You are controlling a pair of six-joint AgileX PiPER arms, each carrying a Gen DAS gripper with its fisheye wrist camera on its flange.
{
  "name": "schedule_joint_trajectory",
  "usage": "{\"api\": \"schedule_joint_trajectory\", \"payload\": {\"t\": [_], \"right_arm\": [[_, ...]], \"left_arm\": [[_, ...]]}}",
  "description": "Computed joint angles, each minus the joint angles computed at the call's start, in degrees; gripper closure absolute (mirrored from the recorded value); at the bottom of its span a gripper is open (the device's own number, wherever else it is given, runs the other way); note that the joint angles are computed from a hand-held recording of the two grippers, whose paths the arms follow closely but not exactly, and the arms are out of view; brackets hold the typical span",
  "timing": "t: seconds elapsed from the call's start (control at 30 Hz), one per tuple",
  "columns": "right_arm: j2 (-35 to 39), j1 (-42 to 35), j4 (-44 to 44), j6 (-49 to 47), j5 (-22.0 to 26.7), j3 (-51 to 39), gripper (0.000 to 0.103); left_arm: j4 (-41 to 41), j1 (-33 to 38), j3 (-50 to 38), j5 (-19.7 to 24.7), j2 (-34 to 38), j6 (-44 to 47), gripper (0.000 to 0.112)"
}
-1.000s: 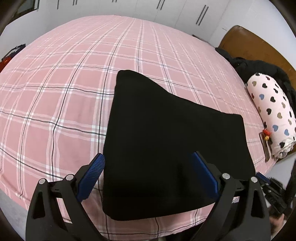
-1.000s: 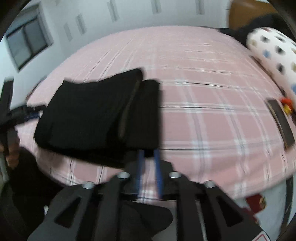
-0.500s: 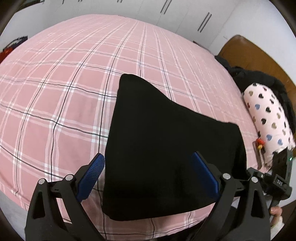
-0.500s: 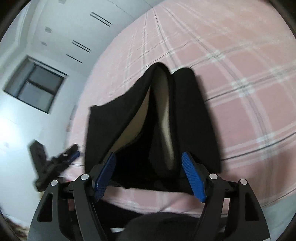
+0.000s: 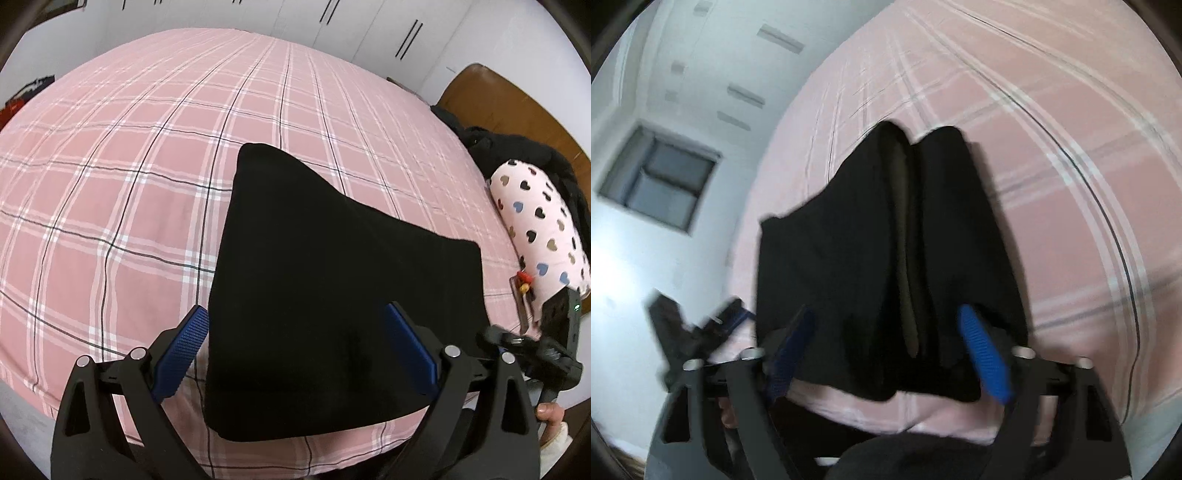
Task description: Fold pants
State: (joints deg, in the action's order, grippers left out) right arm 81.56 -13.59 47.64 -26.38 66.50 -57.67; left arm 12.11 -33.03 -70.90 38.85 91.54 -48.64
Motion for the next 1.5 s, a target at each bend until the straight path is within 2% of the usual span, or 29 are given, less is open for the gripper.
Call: {"api": "schedule_joint_trajectory", "payload": {"t": [0.1,0.2,0.33,0.43,0.47,0.57,0.67,0.7,0.77,0.83,0.87,0.9,1.0,1.07,1.13,1.23,1.3,1.4,1.5], "right_arm": [[-2.5,0.4,-2.6,3.2,0.5,-3.5,0.082],[-4.5,-1.5,-4.2,4.9,2.4,-7.6,0.083],[-5.3,0.9,-15.1,9.4,-3.3,-3.1,0.083],[-5.9,1.9,-13.9,7.9,-8.7,2.8,0.076],[-6.2,2.7,-14.4,9.7,-8.5,2.1,0.071],[-7.3,4.2,-16.8,13.8,-7.5,-0.8,0.07],[-7.8,1.9,-14.4,11.6,-5.2,-2.0,0.069],[-6.9,0.9,-13.1,10.3,-4.0,-2.5,0.06],[-5.7,2.1,-13.8,11.2,-4.4,-3.0,0.05],[-4.4,3.7,-15.4,11.7,-5.8,-3.0,0.05],[-4.9,5.4,-18.0,13.2,-7.4,-2.7,0.063],[-5.2,6.4,-19.4,13.6,-7.9,-2.8,0.085],[-7.2,3.9,-18.0,11.7,-8.0,-4.2,0.087],[-5.6,3.2,-18.4,10.6,-8.4,-4.2,0.086],[-1.8,3.7,-19.4,10.1,-7.3,-4.0,0.077],[-3.5,1.9,-17.7,10.9,-7.6,-4.0,0.057],[-5.3,0.6,-17.2,12.0,-9.1,-3.6,0.027],[-3.2,-1.7,-13.7,10.1,-7.9,-3.7,0.021],[4.4,-3.6,-8.0,7.3,-2.8,-5.2,0.02]], "left_arm": [[0.8,-0.6,-0.7,0.9,0.6,-0.1,0.019],[0.6,-0.5,-0.8,1.0,0.6,0.3,0.019],[-0.1,-0.1,-0.6,0.8,0.7,0.9,0.019],[0.1,-0.3,-0.9,1.1,0.8,0.7,0.019],[0.3,-0.4,-1.0,1.3,0.9,0.6,0.019],[0.4,-0.5,-1.5,1.9,1.3,0.4,0.019],[0.2,-0.5,-1.7,2.0,1.6,0.6,0.019],[0.3,-0.6,-1.7,2.0,1.7,0.6,0.019],[0.7,-0.8,-1.9,2.1,1.8,0.5,0.019],[0.9,-1.0,-2.0,2.2,1.9,0.5,0.019],[0.8,-1.0,-1.9,2.3,1.8,0.7,0.019],[0.8,-1.0,-2.0,2.4,1.9,0.7,0.019],[0.3,-0.6,-1.7,2.1,1.6,1.0,0.019],[-0.4,-0.2,-1.3,1.4,1.3,1.2,0.018],[-1.6,0.4,-1.4,1.2,1.4,1.9,0.017],[-4.3,2.0,0.1,-0.2,0.3,3.0,0.016],[-7.0,4.1,1.8,-2.1,-0.8,3.2,0.015],[-14.7,7.6,3.1,-3.2,-0.7,7.3,0.015],[-24.2,10.4,2.1,-1.1,2.1,14.1,0.015]]}}
